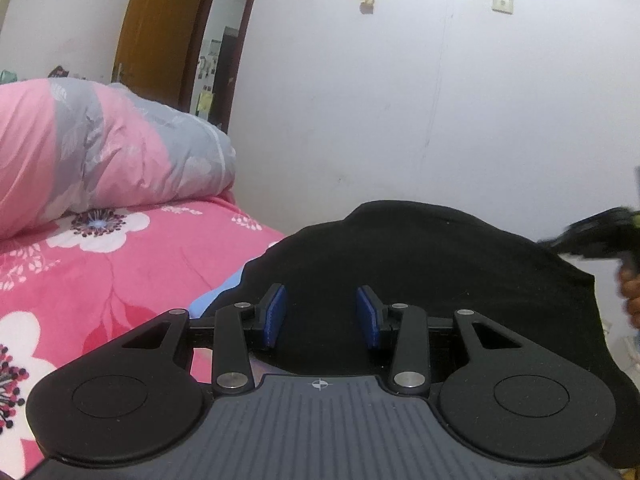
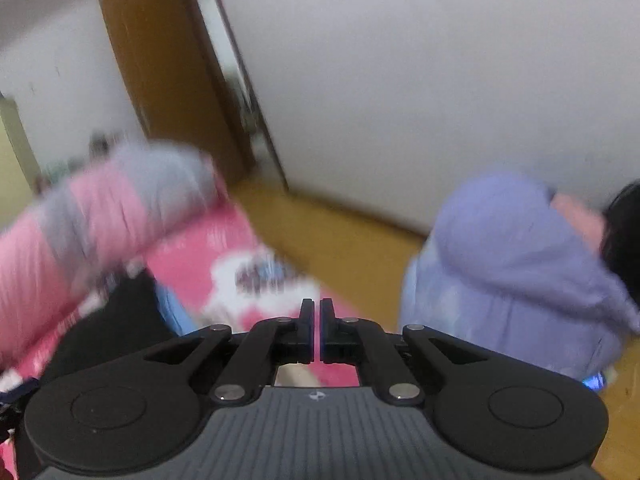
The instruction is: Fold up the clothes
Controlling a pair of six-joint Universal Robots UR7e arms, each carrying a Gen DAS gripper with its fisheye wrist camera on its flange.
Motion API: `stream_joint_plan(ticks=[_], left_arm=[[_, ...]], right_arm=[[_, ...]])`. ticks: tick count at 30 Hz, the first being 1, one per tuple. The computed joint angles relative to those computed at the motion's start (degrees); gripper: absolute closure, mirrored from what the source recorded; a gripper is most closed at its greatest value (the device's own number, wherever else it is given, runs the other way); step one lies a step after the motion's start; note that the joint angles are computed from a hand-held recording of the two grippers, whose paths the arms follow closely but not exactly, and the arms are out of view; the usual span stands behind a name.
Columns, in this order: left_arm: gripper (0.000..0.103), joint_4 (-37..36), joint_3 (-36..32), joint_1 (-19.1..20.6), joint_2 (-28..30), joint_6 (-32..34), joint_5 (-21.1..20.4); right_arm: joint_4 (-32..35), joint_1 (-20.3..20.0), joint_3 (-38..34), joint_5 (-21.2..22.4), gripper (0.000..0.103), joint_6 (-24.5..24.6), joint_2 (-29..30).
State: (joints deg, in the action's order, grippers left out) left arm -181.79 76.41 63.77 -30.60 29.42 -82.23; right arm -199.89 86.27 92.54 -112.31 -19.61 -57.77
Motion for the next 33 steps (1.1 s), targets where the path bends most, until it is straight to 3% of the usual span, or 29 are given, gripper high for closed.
stream_joint_plan(ticks=[2,4,7,9,11,12,13,16,18,20,22,26,29,31,33], left_arm=[[0.064,-0.12,-0.12,-0.07,0.13,0.72,0.29],[0.064,-0.14,-0.27,-0.1,0.26,1.19,0.55],[0.063,-0.34,-0.28,-0.22,0.38,1.25,1.18],[0.063,-0.48,-0.29,-0.3,0.47,1.45,1.57],[0.063,-0.65,-0.28,-0.29,0.51,2.13,1.52],[0.063,-0.75,-0.34,-0.3,0.6,2.13,1.68],[0.063,-0.85,-0.4,-0.31,0.68,2.13,1.84],[0.063,-0.71,-0.62,-0.04,0.79,1.87,1.36],[0.063,-0.72,-0.75,-0.02,0.89,1.93,1.39],[0.063,-0.62,-1.0,-0.11,1.03,1.96,1.68],[0.063,-0.43,-1.12,-0.16,1.04,1.89,1.88],[0.063,-0.65,-1.11,0.03,1.1,2.67,1.37],[0.063,-1.31,-0.9,0.2,1.18,3.12,1.01],[0.063,-1.54,-0.82,0.15,1.24,2.8,1.22],[0.063,-1.28,-0.86,0.02,1.18,2.39,1.52]], right_arm=[[-6.77,-0.21,6.65,7.88,0.102,-3.54,-2.52],[-8.5,-0.1,11.82,15.66,0.102,-8.55,-3.95],[-9.74,0.01,15.79,16.98,0.102,-18.09,-2.93],[-12.71,-0.83,16.34,13.57,0.103,-20.46,-1.69],[-17.86,-1.91,13.78,6.2,0.102,-17.36,0.23],[-20.63,-2.77,13.29,4.69,0.102,-14.86,0.54],[-22.51,-2.54,14.8,5.58,0.102,-14.16,0.01],[-28.63,-4.05,20.28,14.38,0.102,-11.96,-2.0],[-29.33,-3.69,22.48,20.61,0.102,-15.94,-1.46],[-24.09,-4.54,24.42,26.94,0.102,-19.61,-2.03],[-17.95,-5.63,26.73,27.26,0.102,-20.21,-3.33],[-18.58,-7.64,32.26,20.88,0.102,-13.54,-4.61],[-25.99,-6.56,35.3,21.82,0.101,-9.78,-5.03],[-30.88,-5.54,34.82,25.94,0.101,-9.3,-3.95],[-30.99,-4.17,32.52,27.51,0.102,-10.3,-2.49]])
